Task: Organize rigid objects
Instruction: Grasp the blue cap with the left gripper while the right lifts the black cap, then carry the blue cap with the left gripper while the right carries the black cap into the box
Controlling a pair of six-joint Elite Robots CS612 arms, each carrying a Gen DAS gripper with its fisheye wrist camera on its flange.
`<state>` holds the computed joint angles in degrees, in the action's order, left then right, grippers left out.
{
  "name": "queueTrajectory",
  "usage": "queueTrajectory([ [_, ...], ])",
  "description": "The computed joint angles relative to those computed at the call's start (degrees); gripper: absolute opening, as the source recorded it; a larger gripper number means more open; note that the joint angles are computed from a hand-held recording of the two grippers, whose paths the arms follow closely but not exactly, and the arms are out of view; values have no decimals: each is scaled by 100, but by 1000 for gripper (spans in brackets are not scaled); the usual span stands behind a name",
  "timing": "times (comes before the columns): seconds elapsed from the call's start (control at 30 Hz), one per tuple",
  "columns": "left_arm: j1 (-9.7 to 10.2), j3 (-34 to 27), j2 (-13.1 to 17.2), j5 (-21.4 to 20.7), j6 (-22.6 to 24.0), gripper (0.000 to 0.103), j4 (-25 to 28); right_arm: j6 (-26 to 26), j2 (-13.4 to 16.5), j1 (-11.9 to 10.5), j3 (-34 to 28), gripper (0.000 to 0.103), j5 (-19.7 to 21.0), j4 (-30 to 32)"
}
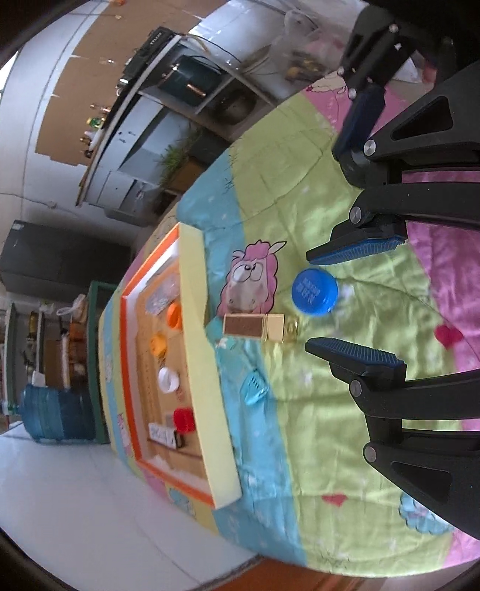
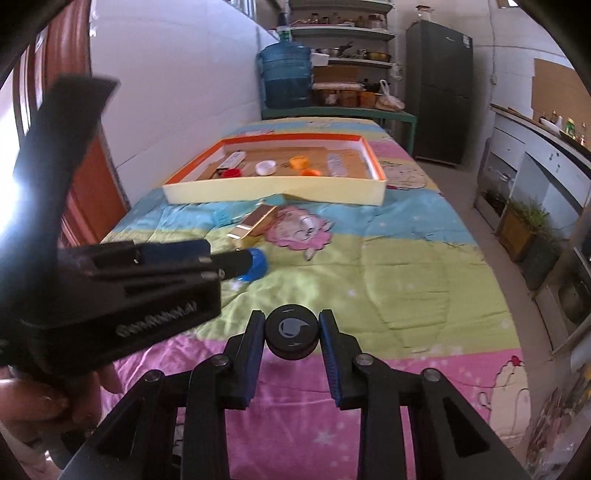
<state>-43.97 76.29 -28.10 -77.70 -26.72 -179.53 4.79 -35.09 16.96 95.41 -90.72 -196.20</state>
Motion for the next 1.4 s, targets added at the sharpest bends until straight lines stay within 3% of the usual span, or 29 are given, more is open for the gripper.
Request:
queueTrajectory([
  [0.4,-7,-423,218,109,77,42,448,210,33,-143,3,30,117,-97],
  [0.47,-22,-433,228,195,146,31,443,248,41,-163,-5,30,129,-80],
  [0.87,9,-208,84,233,3,31,99,272,85,-206,-163,30,319,46],
  [1.1,80,-56,-73,469,-196,31,-176,85,136,-175,-444,30,433,122],
  [1.4,240,-120,-138,710,-402,31,-151,-99,227,-160,-914,30,553,274],
])
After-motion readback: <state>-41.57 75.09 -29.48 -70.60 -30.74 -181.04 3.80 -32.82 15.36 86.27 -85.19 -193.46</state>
